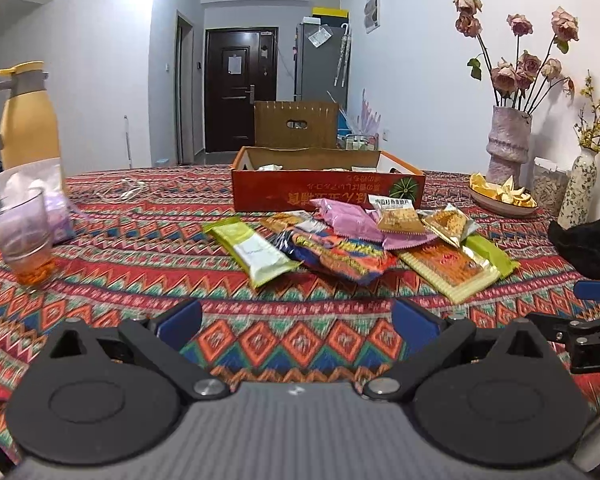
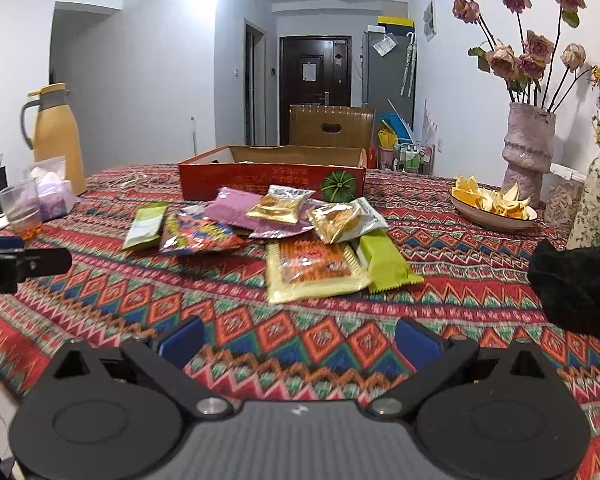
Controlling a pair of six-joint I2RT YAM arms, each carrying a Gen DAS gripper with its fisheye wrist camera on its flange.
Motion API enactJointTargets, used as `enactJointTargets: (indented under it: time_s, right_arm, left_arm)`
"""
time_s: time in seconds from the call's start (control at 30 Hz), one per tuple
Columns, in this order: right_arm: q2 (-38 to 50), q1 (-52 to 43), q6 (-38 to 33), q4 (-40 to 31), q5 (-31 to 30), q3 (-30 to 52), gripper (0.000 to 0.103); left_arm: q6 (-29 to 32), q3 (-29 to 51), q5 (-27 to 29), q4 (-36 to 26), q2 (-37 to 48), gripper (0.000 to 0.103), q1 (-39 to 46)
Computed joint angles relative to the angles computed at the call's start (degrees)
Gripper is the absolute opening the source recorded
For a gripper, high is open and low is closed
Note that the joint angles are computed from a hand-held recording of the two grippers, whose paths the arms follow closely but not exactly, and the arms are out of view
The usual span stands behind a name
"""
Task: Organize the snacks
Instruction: 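Grasp a white pumpkin-seed crisp packet with the left tool while the right tool grasps another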
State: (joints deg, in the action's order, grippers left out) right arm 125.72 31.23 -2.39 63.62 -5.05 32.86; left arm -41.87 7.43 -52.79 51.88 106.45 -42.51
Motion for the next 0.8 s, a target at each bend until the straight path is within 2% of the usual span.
enactJointTargets:
  time_s: [0.13, 0.3, 0.4, 0.5, 0.63, 0.7, 0.77, 0.8]
  right_arm:
    - [1.7, -1.1, 1.1, -6.8, -0.7, 7.4, 0.102]
    - [5.2, -3.5, 4.6, -17.3, -5.1, 18.7, 0.095]
    - [7.5, -4.2, 5.3, -20.6, -6.0, 24.5, 0.09]
    - [9.9, -4.9, 5.1, -24.8, -7.5, 31.2, 0.082]
    - [13.3, -5.6, 5.2, -30.3, -8.8, 39.8, 0.076]
    - [15.0, -6.1, 5.9, -33.5, -9.7, 43.9, 0.058]
    - [16.6, -6.8, 6.8, -37.3, -11.3, 47.8, 0.051]
    - [17.3, -7.2, 7.3, -38.2, -12.4, 49.2, 0.051]
  left_arm:
    - [9.5, 2.7, 6.7, 7.1, 2.6, 0.103, 7.8]
    - [18.5, 9.3, 13.5, 9.5, 6.7, 0.103, 14.6]
    - [22.3, 13.9, 17.6, 9.0, 8.7, 0.103, 17.6]
    - [24.7, 20.5, 24.0, 4.2, 9.6, 0.102, 20.7]
    - [25.9, 33.1, 33.5, -7.6, 12.8, 0.086, 24.8]
    - [26.1, 39.5, 36.6, -12.5, 15.7, 0.081, 26.5]
    - [25.2, 46.2, 38.1, -17.6, 19.1, 0.074, 27.9]
    - [24.8, 49.1, 39.5, -19.8, 20.8, 0.072, 28.8]
